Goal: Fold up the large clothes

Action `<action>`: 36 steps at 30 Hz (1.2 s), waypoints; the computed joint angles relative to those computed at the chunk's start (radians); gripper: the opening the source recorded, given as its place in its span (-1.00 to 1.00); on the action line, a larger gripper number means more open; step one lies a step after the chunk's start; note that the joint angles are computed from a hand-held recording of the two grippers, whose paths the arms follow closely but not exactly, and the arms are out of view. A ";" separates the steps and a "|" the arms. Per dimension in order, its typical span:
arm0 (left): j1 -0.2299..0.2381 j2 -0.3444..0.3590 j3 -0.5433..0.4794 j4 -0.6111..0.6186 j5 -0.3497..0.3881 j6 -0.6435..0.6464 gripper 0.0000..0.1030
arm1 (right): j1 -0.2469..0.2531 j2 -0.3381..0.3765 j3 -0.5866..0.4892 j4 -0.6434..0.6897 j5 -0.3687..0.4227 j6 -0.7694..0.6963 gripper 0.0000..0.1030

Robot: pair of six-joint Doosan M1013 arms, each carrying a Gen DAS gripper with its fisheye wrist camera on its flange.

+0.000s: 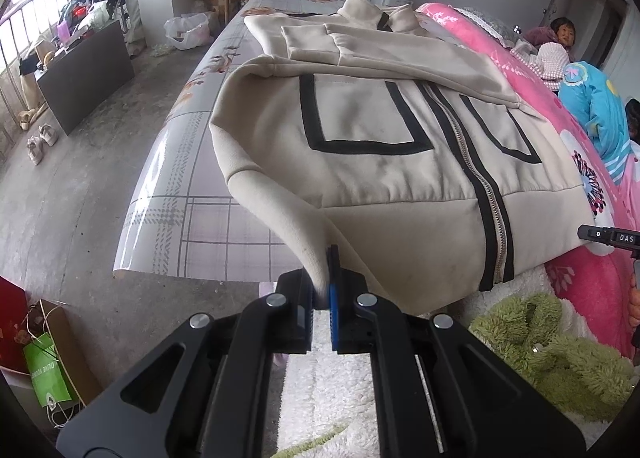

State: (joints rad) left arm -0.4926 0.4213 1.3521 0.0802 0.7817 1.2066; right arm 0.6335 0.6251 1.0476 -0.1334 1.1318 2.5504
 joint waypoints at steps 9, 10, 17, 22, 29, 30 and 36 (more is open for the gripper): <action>0.015 -0.046 0.041 -0.086 -0.110 0.035 -0.92 | 0.021 -0.026 -0.022 -0.058 -0.036 -0.060 -0.88; 0.015 -0.046 0.037 -0.071 -0.119 0.021 -0.92 | 0.023 -0.024 -0.036 -0.072 -0.036 -0.069 -0.88; 0.027 -0.002 -0.053 -0.027 -0.109 -0.036 -0.92 | -0.002 -0.010 -0.097 -0.123 -0.111 -0.077 -0.88; 0.053 0.058 -0.155 -0.039 -0.076 -0.063 -0.92 | -0.034 0.027 -0.164 -0.132 -0.150 -0.079 -0.88; 0.099 0.207 -0.375 -0.127 0.053 -0.069 -0.90 | -0.093 0.125 -0.281 -0.078 -0.196 -0.061 -0.87; 0.106 0.226 -0.399 -0.143 0.067 -0.072 -0.87 | -0.100 0.139 -0.294 -0.066 -0.196 -0.057 -0.87; 0.133 0.245 -0.391 -0.212 0.028 -0.155 -0.41 | -0.097 0.214 -0.389 -0.155 -0.013 0.003 -0.03</action>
State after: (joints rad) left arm -0.3593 0.6667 0.9615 -0.1321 0.8102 1.0519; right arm 0.5364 0.8395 0.6584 -0.2882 1.1192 2.5534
